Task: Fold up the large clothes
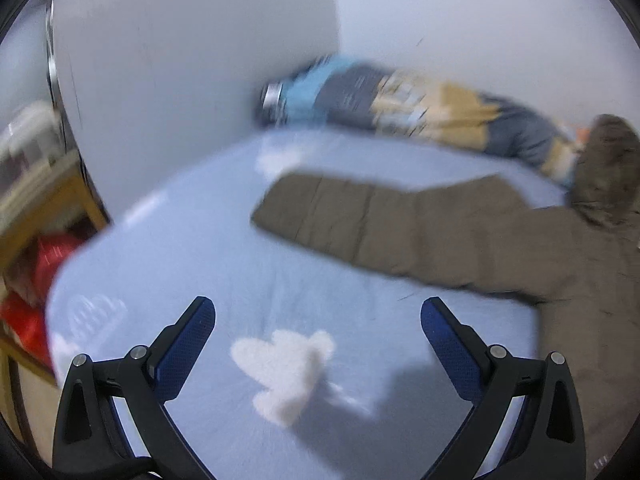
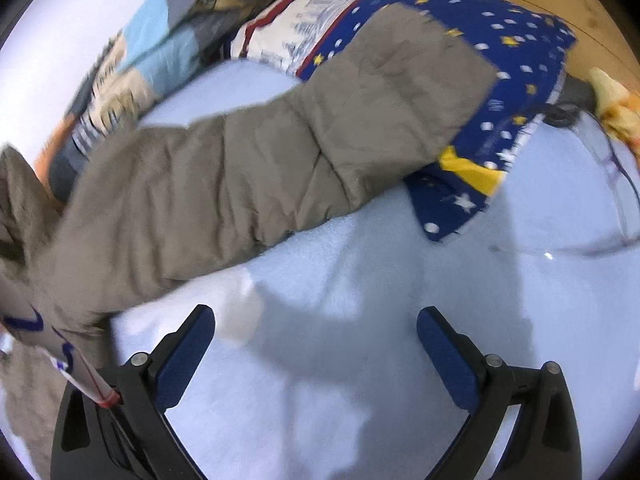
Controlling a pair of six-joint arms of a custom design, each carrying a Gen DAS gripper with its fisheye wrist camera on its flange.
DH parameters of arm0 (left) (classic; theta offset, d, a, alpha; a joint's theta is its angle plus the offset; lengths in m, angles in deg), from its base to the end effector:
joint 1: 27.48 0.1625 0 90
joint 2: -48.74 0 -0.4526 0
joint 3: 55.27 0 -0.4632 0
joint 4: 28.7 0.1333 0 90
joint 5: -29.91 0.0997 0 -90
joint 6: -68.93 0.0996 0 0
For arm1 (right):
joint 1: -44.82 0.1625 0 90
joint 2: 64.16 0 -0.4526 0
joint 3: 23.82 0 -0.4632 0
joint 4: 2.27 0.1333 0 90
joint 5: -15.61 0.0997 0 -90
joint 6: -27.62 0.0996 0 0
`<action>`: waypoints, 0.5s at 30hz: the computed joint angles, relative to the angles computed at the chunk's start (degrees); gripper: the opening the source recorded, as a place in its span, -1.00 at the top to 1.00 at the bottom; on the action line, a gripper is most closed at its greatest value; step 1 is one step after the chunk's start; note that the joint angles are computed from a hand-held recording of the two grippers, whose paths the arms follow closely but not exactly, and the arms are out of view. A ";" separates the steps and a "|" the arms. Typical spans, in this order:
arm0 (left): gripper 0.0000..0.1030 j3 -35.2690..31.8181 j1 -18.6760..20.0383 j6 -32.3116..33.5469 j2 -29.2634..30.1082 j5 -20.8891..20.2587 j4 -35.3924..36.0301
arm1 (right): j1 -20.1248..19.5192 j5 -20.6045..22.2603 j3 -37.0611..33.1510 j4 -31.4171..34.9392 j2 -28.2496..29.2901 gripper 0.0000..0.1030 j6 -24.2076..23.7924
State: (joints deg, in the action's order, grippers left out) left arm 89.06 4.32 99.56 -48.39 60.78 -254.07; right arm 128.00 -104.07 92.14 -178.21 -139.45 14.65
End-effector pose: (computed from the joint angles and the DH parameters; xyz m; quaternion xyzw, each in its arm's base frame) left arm -0.0637 -0.2969 0.3730 -0.1842 0.6767 -0.4823 0.5250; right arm 0.0124 -0.6036 0.3083 -0.0506 -0.8962 0.3259 0.2968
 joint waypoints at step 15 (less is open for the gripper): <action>-0.99 -17.07 -31.43 21.64 37.33 3.91 -28.37 | 20.94 -0.42 27.67 -22.10 -22.29 -0.98 -11.85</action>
State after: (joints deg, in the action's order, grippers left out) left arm 71.98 -27.11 121.20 -11.06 64.68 -282.44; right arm 148.94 -104.49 119.81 -200.31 -161.74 2.79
